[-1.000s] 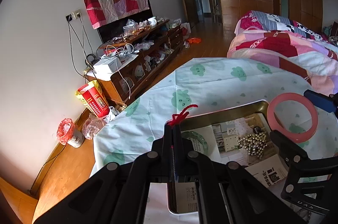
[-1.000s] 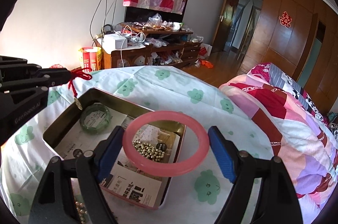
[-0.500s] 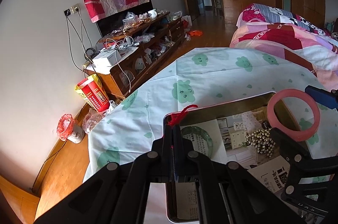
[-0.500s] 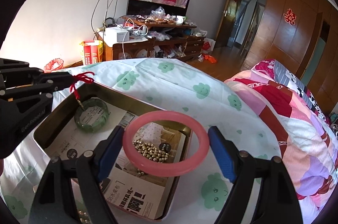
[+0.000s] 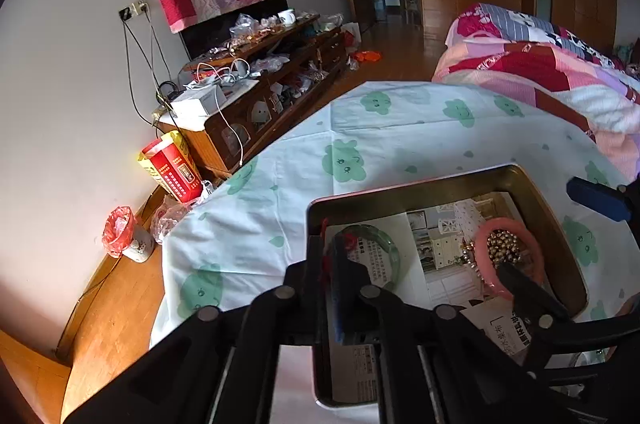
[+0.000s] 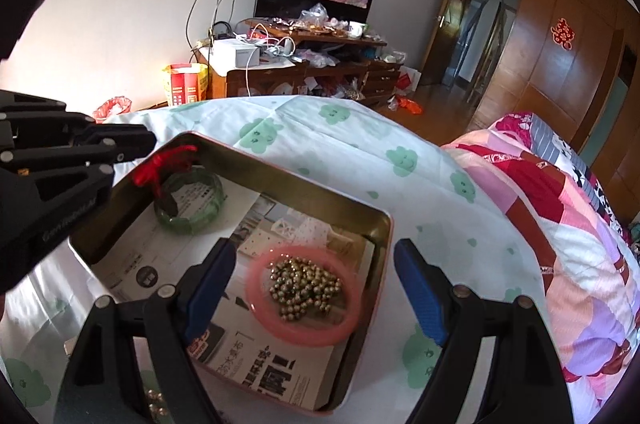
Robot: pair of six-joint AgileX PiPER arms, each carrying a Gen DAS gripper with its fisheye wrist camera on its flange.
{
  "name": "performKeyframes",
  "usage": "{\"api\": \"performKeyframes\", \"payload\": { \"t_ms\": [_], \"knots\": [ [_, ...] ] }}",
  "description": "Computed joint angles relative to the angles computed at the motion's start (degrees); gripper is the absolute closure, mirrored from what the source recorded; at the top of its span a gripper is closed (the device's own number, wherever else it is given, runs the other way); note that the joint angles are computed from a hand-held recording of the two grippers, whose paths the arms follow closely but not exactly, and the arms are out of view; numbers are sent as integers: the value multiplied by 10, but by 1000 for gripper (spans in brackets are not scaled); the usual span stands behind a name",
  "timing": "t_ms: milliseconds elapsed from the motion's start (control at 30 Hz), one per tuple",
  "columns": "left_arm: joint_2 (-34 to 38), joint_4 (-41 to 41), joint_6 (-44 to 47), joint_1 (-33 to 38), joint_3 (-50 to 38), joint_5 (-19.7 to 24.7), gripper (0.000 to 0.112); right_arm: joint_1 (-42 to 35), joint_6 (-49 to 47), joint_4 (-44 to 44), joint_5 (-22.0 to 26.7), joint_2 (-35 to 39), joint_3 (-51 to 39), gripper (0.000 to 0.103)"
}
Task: Organize jewelry
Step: 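Lower the pink bangle into the tin with the right tool while the left tool drops the pendant there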
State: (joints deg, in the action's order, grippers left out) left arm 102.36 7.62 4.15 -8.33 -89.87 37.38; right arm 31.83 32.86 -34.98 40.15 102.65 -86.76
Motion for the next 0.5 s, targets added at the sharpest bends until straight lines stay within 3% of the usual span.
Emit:
{"api": "performKeyframes", "payload": {
  "t_ms": [67, 100, 167, 500],
  "knots": [
    [-13, 20, -20, -1, 16, -10, 44, 0, 6, -1, -6, -11, 13, 14],
    [-29, 22, -22, 3, 38, -31, 37, 0, 8, -4, -9, -17, 20, 10],
    [-57, -23, 27, 17, 72, -56, 36, 4, 20, -17, -17, -38, 44, 10],
    [-144, -118, 110, 95, 207, -74, 36, 14, 88, -49, -20, -152, 180, 10]
  ]
}}
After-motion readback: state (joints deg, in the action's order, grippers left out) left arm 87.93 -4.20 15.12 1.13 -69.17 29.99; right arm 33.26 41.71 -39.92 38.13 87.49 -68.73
